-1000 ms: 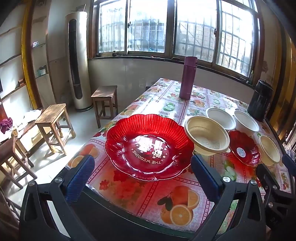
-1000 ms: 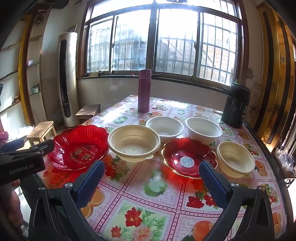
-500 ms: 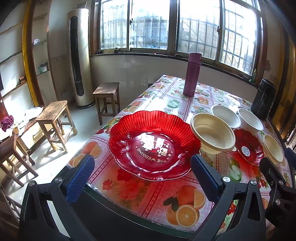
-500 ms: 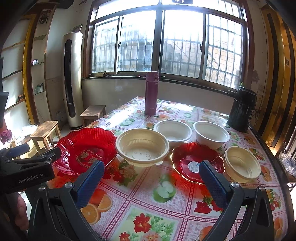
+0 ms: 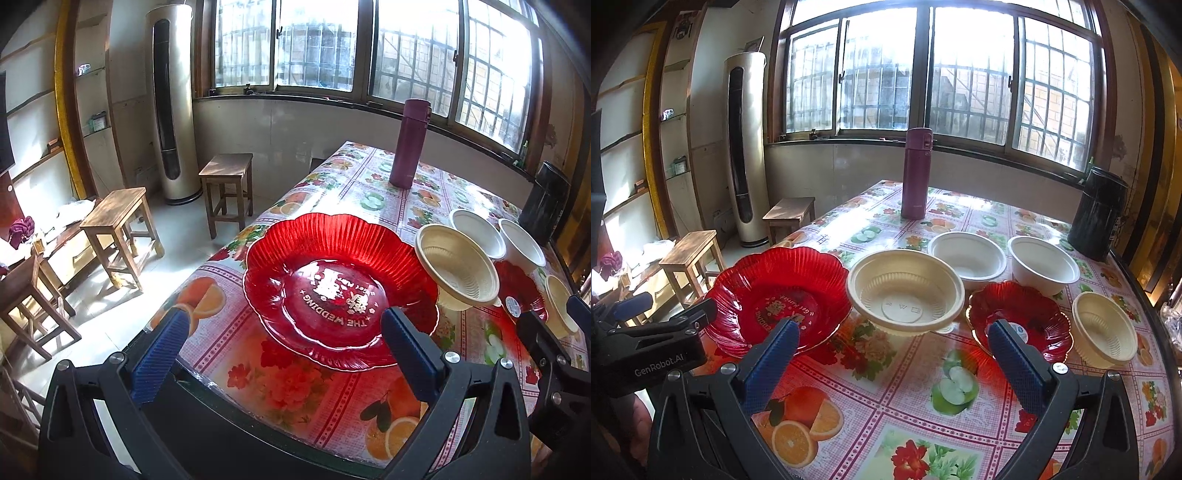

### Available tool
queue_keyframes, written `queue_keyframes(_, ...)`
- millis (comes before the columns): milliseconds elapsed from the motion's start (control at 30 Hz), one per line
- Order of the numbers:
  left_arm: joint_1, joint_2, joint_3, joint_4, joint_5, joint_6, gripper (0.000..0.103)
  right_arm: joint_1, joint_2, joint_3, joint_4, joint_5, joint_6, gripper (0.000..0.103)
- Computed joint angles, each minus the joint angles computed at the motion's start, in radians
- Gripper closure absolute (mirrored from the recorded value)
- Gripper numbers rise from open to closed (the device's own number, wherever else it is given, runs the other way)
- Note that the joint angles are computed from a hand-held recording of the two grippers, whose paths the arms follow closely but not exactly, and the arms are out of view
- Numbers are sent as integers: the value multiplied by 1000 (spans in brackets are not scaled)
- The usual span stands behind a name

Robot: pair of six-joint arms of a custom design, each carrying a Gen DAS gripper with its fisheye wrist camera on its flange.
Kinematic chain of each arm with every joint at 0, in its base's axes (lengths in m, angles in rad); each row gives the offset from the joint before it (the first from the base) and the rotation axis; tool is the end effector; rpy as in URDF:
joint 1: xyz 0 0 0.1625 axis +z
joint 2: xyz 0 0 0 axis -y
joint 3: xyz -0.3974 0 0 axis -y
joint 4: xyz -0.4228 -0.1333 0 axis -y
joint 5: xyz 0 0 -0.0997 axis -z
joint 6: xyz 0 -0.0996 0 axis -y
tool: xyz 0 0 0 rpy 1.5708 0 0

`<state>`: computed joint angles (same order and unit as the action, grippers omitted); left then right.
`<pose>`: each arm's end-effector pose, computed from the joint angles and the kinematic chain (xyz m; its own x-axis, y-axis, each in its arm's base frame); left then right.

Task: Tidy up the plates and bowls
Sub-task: 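Move the left gripper to the rim of the large red wedding plate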

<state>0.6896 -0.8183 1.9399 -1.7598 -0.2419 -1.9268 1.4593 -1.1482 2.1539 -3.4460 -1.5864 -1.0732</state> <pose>-0.2359 -0.4927 -0.0226 -0.5874 -0.5926 -0.5512 0.2608 0.5061 -0.8221 0.0720 -0.5412 0.1798 -0.5367 -0.5047 0.6762 -0.8377 0.4142 -0.3558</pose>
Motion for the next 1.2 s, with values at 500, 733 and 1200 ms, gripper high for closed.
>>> queue_keyframes(500,101,-105,-4,194,-56,-97,0,54,126,-116,121,-153,104,0)
queue_keyframes(733,164,-91,-5,-97,-158,225,0,57,186,-197,276,-211,217,1)
queue_keyframes(1200,213,-56,-48,-166,-209,281,0,52,247,-339,499,-207,416,8)
